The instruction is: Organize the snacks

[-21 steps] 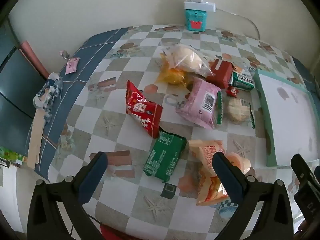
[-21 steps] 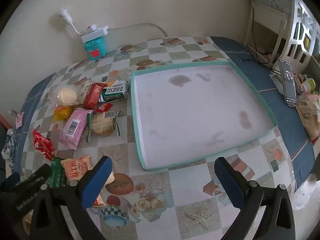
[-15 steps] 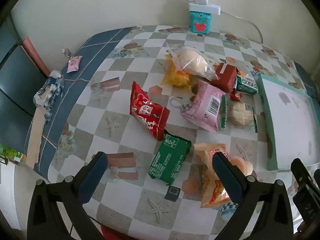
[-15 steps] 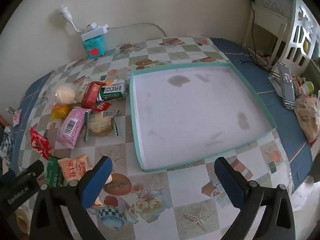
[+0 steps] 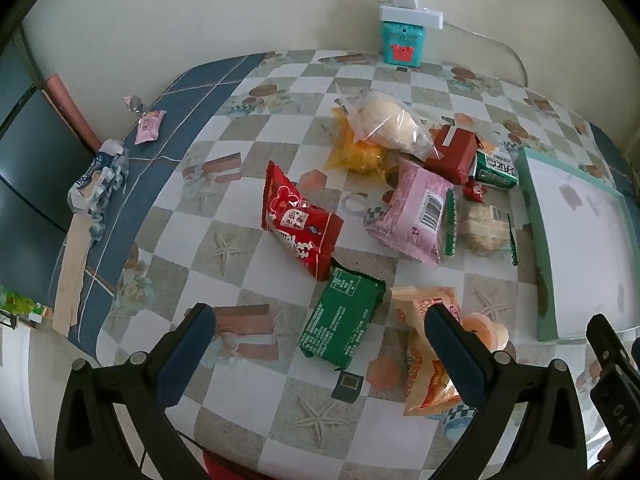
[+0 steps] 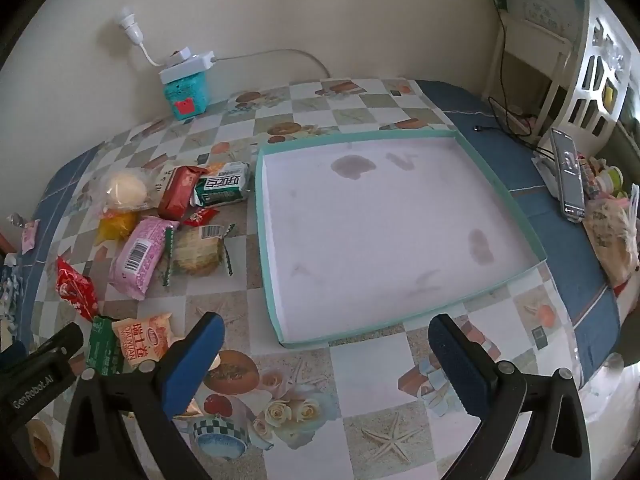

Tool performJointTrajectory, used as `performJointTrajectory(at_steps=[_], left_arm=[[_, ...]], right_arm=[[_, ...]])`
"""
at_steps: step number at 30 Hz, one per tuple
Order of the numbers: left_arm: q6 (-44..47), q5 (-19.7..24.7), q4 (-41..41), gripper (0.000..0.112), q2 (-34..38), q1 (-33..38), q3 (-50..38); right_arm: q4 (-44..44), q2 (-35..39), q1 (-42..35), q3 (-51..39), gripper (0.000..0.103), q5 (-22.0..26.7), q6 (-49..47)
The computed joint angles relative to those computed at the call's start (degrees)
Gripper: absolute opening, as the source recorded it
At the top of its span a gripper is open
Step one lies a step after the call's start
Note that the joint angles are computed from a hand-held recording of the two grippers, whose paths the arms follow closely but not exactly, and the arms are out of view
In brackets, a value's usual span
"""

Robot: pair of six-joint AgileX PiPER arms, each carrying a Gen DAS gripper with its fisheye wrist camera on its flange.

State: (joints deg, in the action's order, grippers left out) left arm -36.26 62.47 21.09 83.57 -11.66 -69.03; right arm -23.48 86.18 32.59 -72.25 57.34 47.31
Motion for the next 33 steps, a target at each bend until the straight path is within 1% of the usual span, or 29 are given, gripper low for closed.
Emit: performJointTrajectory(at_steps=[33], left_arm=[[0.4, 1.0, -0.4, 0.103, 0.7, 0.8, -0.3]], right_arm=[[0.6, 0.4, -0.7, 0.1, 0.103, -0.3, 0.0]])
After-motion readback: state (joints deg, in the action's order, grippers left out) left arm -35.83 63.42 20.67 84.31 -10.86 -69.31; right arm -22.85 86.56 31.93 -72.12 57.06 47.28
